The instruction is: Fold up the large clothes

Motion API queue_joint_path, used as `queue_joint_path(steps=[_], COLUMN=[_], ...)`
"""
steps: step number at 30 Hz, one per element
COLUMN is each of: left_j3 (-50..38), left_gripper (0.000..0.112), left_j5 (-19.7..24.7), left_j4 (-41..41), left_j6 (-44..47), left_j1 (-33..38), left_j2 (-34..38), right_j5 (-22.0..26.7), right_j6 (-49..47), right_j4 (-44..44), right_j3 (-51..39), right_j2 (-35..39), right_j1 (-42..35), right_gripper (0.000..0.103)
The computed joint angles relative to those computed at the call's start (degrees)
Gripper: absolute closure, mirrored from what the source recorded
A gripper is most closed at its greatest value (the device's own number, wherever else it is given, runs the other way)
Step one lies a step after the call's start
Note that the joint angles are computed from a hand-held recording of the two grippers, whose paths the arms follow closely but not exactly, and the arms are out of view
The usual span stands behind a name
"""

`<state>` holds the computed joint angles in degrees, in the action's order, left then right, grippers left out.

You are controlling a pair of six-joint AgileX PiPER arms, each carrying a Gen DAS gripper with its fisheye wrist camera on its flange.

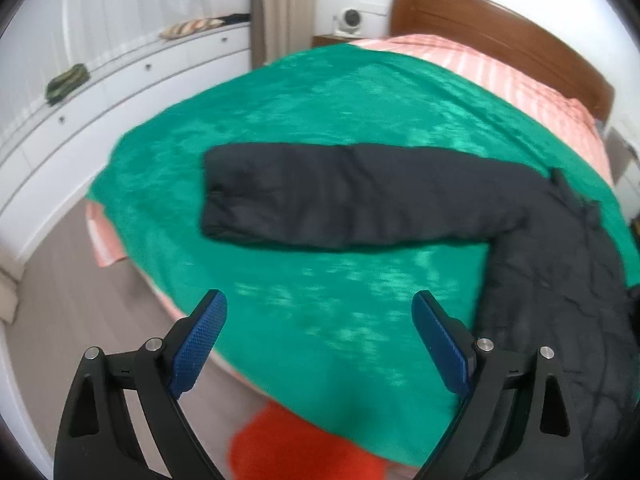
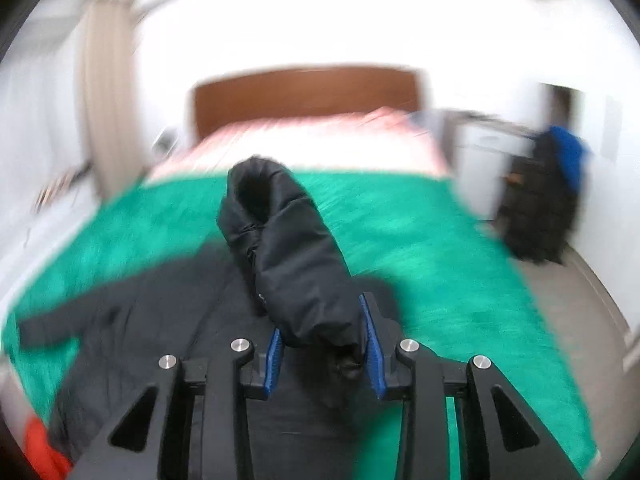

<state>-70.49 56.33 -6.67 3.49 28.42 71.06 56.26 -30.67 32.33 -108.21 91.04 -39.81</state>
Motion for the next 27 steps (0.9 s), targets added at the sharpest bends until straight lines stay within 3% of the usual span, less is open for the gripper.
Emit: queue_joint_path(steps=[2,4,5,6,10,13,16,18,23,24,27], left_j3=[0.1,0.4,0.5,0.7,0.5,0.5,1.4,2.3,6.2,7.0,9.6], left_gripper=[0.018,0.018,0.018,0.018,0.018,0.018,0.018,0.015,0.015,0.015,0.015], left_j5=[0.5,0.3,0.4,0.2,1.4,2.2,1.9,1.3,-2.9,-3.7,-6.7], left_j4=[-0.4,0.2,1.1,2.2,5.4,7.9,12.5,15.1,13.8,14.4,17.4], left_j6=[-1.9,-3.6,-4.9,-6.3,-11.0,-13.6,-16.7,-18.9,-22.3,-23.8,-27.9], left_j1=[-3.2,-6.3,-8.2,-10.2,-16.9,-20.7,-25.0,-27.0,-26.2,-26.6,-27.8], left_j2=[-0.8,-1.4,-1.6,-1.6,-1.4,-2.4,-4.0,-4.6,-5.7,-6.0,-7.5], right_j5=[1.7,5.3,6.3,6.4,1.4,-1.3,-1.7,-0.8,-0.8,-1.6,-6.1], right_j6=[1.0,3.0,4.5,5.0,2.9,0.3,-4.5,-8.9,-17.4,-19.3,-25.2], right_j4=[1.9,1.6,0.4,-0.5,-6.2,-3.2,1.0,5.8,17.2,19.1,22.3], right_j3=[-6.5,-14.3,-16.7,-17.2,-8.2,4.5,14.0,23.6,44.3,48.5,60.1], right_j2=[2.5,8.0,10.5,12.2,15.8,14.0,11.1,6.5,-6.2,-9.0,-18.5], right_j1=[-10.6,-20.5,-23.3,-25.5,-29.0,-31.5,-33.0,-34.2,-30.1,-28.7,-23.9], right_gripper=[0.072,0.082,0.095,0.095,0.095,0.094,0.074,0.041,0.030,0.024,0.018])
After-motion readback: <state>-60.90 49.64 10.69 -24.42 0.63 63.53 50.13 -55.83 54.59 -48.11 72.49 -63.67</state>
